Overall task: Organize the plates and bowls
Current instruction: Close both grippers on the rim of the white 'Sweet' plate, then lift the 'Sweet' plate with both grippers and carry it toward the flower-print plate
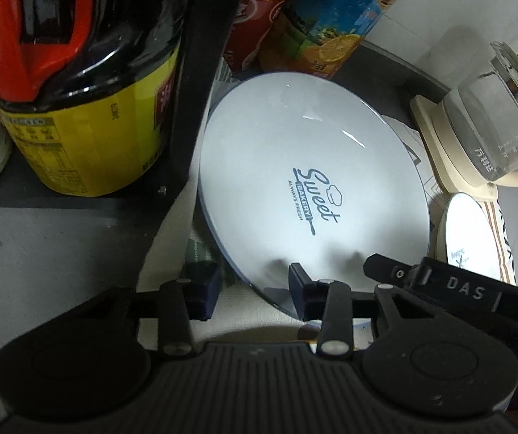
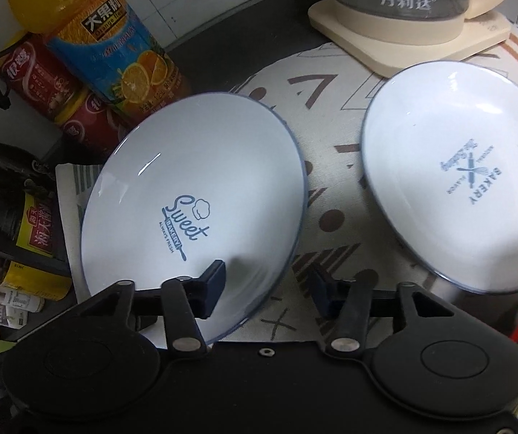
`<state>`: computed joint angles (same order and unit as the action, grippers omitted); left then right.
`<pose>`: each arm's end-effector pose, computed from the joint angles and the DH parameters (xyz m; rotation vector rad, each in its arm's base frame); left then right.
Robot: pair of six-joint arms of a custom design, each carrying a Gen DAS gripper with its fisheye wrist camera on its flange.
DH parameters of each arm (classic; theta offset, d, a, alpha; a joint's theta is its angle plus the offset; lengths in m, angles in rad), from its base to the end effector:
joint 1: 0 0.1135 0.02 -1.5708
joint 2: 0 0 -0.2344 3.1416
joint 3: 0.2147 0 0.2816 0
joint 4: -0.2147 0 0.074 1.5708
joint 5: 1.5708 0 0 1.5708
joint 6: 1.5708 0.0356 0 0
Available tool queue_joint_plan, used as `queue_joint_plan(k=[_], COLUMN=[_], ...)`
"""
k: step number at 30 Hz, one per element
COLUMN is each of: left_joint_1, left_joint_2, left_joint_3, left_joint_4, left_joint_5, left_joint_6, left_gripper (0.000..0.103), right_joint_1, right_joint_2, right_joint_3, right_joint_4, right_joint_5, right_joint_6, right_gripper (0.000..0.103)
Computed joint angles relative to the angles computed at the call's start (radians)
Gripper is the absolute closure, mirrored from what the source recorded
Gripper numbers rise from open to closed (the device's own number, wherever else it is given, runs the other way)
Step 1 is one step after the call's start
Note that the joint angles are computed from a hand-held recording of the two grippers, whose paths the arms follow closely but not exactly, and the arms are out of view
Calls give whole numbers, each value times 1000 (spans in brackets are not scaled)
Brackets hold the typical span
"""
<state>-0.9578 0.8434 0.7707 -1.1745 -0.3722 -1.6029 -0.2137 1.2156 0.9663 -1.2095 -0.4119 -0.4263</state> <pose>0.1124 -0.1373 0.2268 -0.9283 2.5176 -0.2748 0.2296 -0.0352 0.2176 -0.3370 2.8424 0.5171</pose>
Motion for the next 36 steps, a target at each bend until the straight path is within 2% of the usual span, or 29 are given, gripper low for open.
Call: queue_joint_plan(k=[6, 10, 12, 15, 17, 23, 36], left_joint_1=[-23, -26, -21, -53, -72, -145, -375], left_joint_2=[11, -8, -5, 17, 18, 44, 149], left_joint_3=[-13, -30, -19, 23, 44, 90, 212], left_joint_4=[13, 33, 27, -9, -33, -90, -230], left_joint_5=[-38, -50, -40, -85, -106, -133, -225], left_joint_6=[-37, -56, -60, -45, -53, -141, -355], left_gripper=[71, 79, 79, 79, 79, 79, 79], right_joint_1=[22, 20, 23, -22, -39, -53, -191], right_joint_2=[-9, -3, -10, 9, -32, -107, -217], right_joint_3=[-28, -37, -41, -14, -18, 2, 37], right_joint_4=[46, 79, 99, 68, 58, 5, -135], right_joint_5=[-11, -41, -11, -53, -82, -89, -144], right_joint_6=[54, 108, 132, 132, 110, 65, -88], right_gripper=[62, 66, 85, 91, 93, 91, 91])
